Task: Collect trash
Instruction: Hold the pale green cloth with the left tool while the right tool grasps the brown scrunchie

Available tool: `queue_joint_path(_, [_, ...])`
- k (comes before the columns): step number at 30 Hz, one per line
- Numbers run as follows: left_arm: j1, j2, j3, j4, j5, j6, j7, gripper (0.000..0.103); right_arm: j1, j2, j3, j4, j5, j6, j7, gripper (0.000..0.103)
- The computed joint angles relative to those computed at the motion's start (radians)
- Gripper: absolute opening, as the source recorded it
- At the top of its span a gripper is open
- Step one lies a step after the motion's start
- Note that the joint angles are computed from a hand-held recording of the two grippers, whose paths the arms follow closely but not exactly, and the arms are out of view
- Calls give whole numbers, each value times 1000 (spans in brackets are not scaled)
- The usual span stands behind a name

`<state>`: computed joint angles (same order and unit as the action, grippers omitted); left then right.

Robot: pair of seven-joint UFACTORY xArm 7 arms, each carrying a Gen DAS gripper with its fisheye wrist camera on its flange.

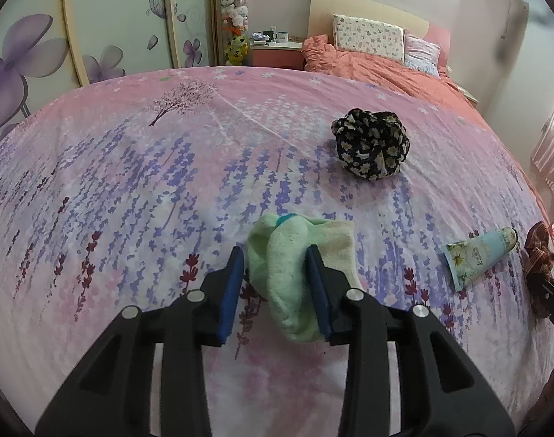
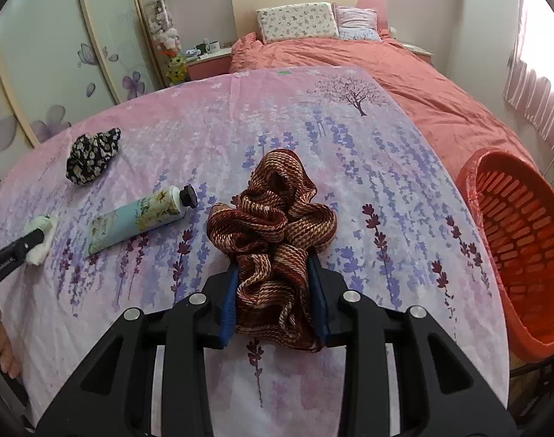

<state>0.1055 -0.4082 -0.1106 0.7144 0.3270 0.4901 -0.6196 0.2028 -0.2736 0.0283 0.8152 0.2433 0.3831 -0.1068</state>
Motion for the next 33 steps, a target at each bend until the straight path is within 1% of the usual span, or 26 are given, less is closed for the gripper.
queue_joint_path(2, [0,0,1,-1,1,0,2,37,12,-1,-16,-2,30,1,-27,34])
queue_joint_path(8, [-3,-4,9,-5,-7,-3,13,40,10,-2,-13,0,40,4,-38,36])
queue_joint_path(17, [-1,-3,4,-4,-11,-4,12,40,28,-3,-42,1,127,11,-107,37])
queue_joint_path(26, [0,-1,1,-3,-9,-4,10,41,20,-6,-34,0,138,14,-117,39])
queue_joint_path(28, [-6,-2,7,-4,-15,-10,20,38,18,-8,-34,0,136,13,-118,38])
queue_joint_path(29, [-19,-3,20,-9,-31,-23,39,32,16,-9,-33,-1,134,12,-116,36])
queue_joint_path(31, [-23,-4,22,-12,-39,-33,57,26,32,-16,-53,-4,168,14,-154,27])
queue_joint_path(32, [-32,-8,32,-17,-53,-44,78,20,39,-28,-62,-13,185,8,-177,26])
queue_joint_path(33, [-43,-15,42,-22,-71,-52,100,17,41,-39,-66,-22,194,1,-189,24])
